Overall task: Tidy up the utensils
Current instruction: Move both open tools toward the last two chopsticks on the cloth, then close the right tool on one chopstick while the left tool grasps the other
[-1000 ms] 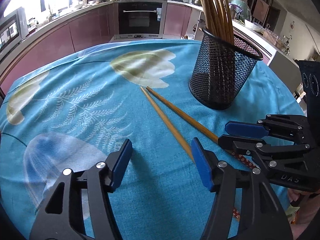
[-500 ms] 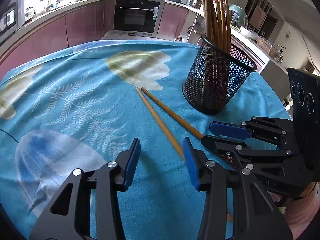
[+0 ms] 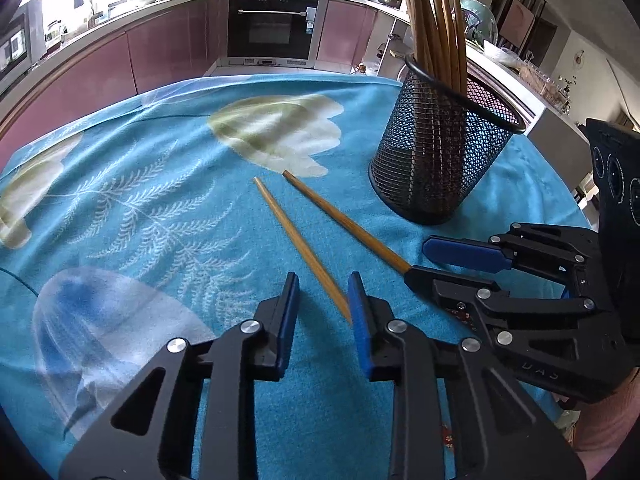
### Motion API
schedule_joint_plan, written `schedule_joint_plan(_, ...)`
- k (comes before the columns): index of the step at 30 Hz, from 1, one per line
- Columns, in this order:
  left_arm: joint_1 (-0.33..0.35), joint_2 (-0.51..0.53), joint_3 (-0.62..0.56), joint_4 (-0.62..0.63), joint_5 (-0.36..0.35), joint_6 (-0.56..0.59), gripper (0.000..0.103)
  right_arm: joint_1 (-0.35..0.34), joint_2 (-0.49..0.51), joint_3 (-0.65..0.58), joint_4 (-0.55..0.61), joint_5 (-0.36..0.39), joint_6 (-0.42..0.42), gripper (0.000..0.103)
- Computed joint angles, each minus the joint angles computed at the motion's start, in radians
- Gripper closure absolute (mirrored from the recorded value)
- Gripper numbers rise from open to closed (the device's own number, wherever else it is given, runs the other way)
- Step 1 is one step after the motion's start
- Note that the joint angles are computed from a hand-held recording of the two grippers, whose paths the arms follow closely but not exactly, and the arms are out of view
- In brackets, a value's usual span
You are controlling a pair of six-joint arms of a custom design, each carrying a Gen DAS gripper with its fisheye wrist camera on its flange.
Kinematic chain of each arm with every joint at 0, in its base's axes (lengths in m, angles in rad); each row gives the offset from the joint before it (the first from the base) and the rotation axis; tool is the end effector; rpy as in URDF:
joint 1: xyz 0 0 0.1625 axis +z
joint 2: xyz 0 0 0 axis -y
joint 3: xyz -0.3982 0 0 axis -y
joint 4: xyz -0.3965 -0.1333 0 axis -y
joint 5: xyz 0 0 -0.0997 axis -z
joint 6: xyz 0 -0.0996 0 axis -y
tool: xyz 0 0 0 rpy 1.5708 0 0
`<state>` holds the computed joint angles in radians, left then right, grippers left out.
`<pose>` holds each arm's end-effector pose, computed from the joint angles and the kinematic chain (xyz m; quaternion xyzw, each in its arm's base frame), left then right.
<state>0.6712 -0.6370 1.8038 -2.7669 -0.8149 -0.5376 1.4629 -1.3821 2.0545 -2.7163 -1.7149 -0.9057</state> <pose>-0.3270 -0.5172 -0.0348 0.1620 0.9151 -0.2532 0.2688 0.0625 -0.5283 0.2644 0.3611 -0.9001 0.1704 0.1746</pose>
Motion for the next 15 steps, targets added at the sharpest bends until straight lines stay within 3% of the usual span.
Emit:
schedule_joint_plan(11, 0.014, -0.025, 0.039, -0.055, -0.058, 0.026, 0.085, 0.042, 0.057, -0.008, -0.068, -0.045, -0.034, 0.078)
schedule_joint_plan(15, 0.009, -0.021, 0.032, -0.038, -0.020, 0.017, 0.081, 0.056, 0.078, -0.006, -0.112, -0.062, -0.053, 0.078)
